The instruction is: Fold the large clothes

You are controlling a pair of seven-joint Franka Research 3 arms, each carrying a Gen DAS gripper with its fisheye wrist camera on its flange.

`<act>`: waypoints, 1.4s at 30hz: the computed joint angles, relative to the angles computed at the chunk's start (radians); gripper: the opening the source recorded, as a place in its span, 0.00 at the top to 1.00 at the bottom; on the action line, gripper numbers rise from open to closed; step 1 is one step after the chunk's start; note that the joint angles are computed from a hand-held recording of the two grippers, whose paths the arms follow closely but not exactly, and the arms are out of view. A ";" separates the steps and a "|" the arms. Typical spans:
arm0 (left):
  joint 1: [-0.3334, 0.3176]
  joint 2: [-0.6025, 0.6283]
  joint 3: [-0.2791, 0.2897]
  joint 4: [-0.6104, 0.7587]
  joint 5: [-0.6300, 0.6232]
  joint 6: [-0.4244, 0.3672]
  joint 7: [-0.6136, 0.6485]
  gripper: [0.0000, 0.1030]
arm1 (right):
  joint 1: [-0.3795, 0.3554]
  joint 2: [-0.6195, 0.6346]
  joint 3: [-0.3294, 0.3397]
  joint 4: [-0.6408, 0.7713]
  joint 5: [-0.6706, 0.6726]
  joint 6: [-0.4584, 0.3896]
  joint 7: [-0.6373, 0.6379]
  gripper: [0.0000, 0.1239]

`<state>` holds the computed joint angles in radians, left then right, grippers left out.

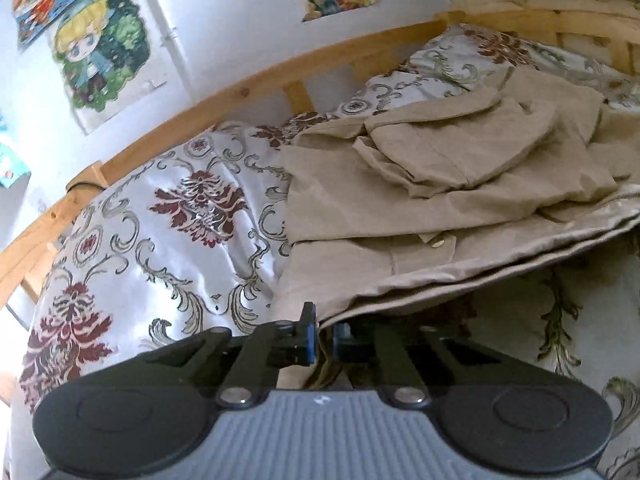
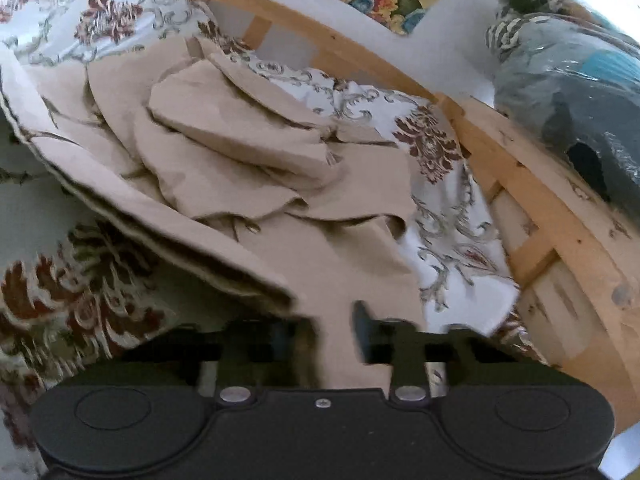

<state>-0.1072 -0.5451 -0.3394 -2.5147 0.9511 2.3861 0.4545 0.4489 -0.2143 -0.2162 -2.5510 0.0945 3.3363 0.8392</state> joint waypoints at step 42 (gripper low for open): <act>-0.002 -0.108 0.064 0.162 -0.187 -0.079 0.165 0.95 | 0.049 -0.179 0.020 -0.079 0.018 0.202 -0.054 0.93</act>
<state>-0.1091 -0.6529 -0.2750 -2.3523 0.7641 2.3074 0.6196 0.4983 -0.3928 -0.1960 -2.6302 0.1129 3.5384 0.7857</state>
